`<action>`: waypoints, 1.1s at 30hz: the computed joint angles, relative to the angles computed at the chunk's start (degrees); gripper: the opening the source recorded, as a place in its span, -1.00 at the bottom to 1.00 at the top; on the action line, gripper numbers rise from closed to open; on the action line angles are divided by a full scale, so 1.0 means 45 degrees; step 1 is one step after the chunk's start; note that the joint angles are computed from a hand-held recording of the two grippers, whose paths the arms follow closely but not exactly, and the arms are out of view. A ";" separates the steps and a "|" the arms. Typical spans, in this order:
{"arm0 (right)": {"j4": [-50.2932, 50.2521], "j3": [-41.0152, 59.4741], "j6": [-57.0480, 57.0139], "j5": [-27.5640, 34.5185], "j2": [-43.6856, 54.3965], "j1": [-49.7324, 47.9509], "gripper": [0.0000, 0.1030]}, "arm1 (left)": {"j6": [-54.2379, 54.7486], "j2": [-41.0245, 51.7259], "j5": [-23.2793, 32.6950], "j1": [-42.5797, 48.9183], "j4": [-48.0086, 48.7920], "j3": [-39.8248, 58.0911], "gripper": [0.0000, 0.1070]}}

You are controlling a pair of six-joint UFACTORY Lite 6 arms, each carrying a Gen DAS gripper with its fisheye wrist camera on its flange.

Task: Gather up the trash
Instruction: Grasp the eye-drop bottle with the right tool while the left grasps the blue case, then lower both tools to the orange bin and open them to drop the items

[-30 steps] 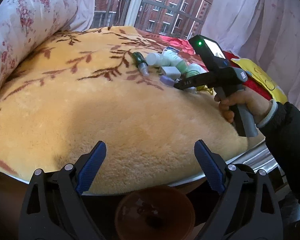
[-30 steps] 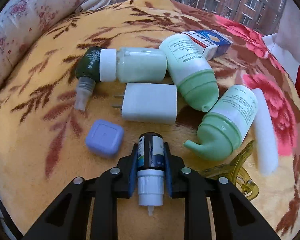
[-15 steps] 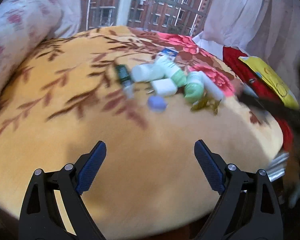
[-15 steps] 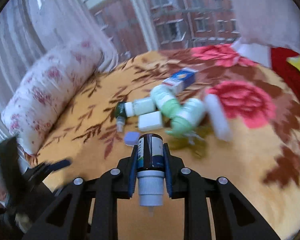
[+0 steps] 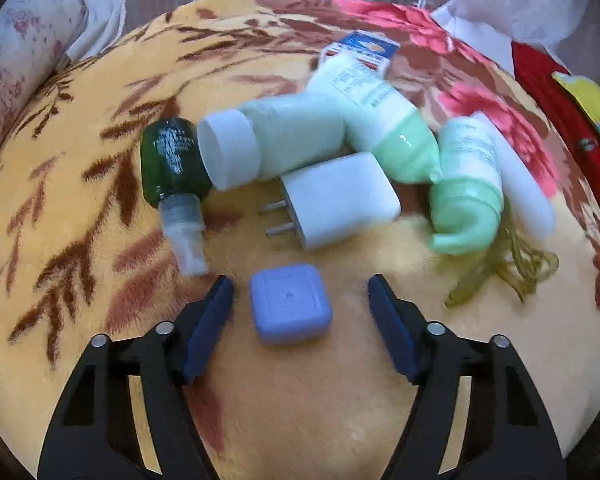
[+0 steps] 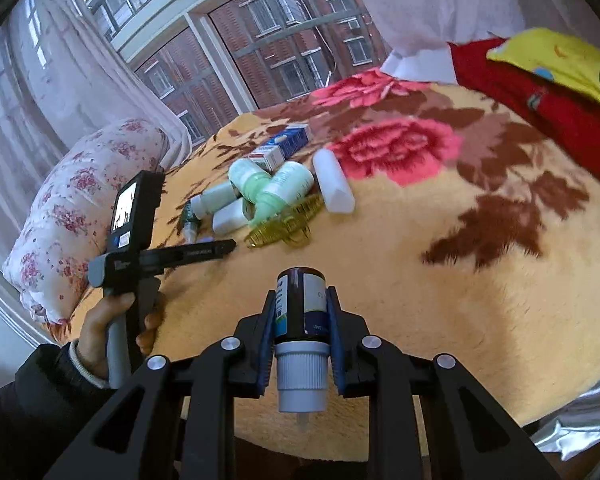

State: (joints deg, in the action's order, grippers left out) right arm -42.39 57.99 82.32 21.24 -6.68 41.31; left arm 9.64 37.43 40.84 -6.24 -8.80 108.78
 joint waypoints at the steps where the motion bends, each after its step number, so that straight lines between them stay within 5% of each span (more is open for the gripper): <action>1: -0.0039 -0.0124 0.0121 -0.0160 -0.0024 -0.0021 -0.56 | -0.0154 -0.0072 -0.0159 -0.0061 0.0251 -0.0123 -0.02; 3: -0.0356 -0.0511 0.0725 -0.0613 -0.0136 -0.0048 -0.56 | -0.0260 -0.0443 -0.0701 -0.0129 0.0531 -0.0714 -0.37; 9: -0.1280 -0.0848 0.2344 -0.0617 -0.0156 0.0647 -0.56 | 0.4210 -0.2547 -0.1956 0.1159 -0.4601 -0.3398 -0.38; 15: -0.1968 -0.0257 0.3357 0.0468 0.0153 0.2325 -0.56 | 0.8197 -0.6836 -0.2197 0.2113 -0.6987 -0.7857 -0.38; 23: -0.2453 0.1390 0.4208 0.1917 0.1657 0.4761 -0.56 | 1.3213 -1.3410 0.1670 0.7022 -0.9187 -1.3242 -0.38; 29: -0.2733 0.2582 0.5176 0.2679 0.3292 0.6959 -0.56 | 1.7035 -1.5185 0.5076 1.2030 -0.9251 -1.6028 -0.37; 33: -0.2325 0.3230 0.5475 0.3168 0.4612 0.7940 -0.56 | 1.9246 -1.5185 0.5546 1.4045 -0.8782 -1.7452 -0.37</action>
